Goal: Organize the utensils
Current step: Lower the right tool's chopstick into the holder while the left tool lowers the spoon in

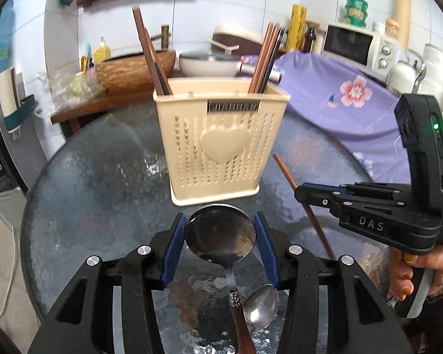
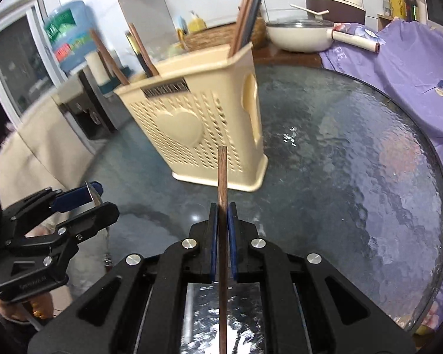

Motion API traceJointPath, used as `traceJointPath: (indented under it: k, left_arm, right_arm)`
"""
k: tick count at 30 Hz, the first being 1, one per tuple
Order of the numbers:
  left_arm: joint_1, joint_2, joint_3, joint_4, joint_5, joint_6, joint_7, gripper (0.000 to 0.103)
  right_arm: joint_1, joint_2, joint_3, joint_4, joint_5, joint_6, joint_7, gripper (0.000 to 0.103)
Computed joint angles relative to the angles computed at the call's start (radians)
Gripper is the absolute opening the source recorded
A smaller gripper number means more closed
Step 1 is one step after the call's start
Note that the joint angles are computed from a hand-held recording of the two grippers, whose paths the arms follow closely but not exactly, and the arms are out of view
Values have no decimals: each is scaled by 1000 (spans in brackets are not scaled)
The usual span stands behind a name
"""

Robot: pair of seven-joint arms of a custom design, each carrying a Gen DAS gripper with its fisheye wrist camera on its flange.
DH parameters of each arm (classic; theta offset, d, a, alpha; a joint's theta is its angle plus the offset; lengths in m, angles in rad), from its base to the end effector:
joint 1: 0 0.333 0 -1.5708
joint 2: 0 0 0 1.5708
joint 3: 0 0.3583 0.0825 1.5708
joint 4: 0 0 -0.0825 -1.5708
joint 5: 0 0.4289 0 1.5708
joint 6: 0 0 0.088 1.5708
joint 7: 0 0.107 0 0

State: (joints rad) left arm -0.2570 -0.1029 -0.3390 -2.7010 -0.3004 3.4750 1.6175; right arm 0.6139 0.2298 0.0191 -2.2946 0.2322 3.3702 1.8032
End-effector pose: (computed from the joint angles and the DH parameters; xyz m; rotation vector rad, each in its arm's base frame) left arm 0.4099 -0.2362 0.3684 -1.4733 2.0566 -1.0198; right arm 0.5098 0.3422 0.3542 -1.7573 1.5140 -0.2998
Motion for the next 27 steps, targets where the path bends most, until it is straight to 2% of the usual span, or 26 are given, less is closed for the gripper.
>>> traceJointPath:
  k: [1, 3, 5, 7, 10, 15, 19, 24, 27]
  left_arm:
    - [-6, -9, 6, -5, 10, 4, -12, 46]
    - [-20, -28, 25, -13, 50, 7, -51, 46]
    - [-59, -52, 96, -34, 169, 17, -147, 46]
    - [-50, -71, 91, -49, 202, 26, -170, 46]
    - [-27, -89, 63, -59, 204, 32, -172, 46]
    - [-78, -110, 151, -71, 347, 34, -287, 46]
    - [-41, -124, 111, -74, 342, 40, -286, 46]
    - [-67, -142, 156, -72, 411, 38, -336, 46]
    - [-42, -158, 123, -71, 394, 40, -321, 46]
  right_arm:
    - [-83, -9, 76, -11, -51, 17, 35, 7]
    - [-180, -25, 162, -30, -131, 40, 93, 7]
    - [-223, -44, 201, -52, -189, 60, 144, 7]
    - [-293, -61, 251, -74, -294, 87, 233, 7]
    - [-291, -97, 242, -109, -351, 126, 297, 7]
    - [-228, -143, 182, -143, -353, 160, 295, 7]
    - [-201, -167, 160, -160, -351, 182, 287, 7]
    - [-190, -185, 147, -164, -361, 193, 287, 7]
    - [-181, -198, 143, -165, -345, 194, 264, 7]
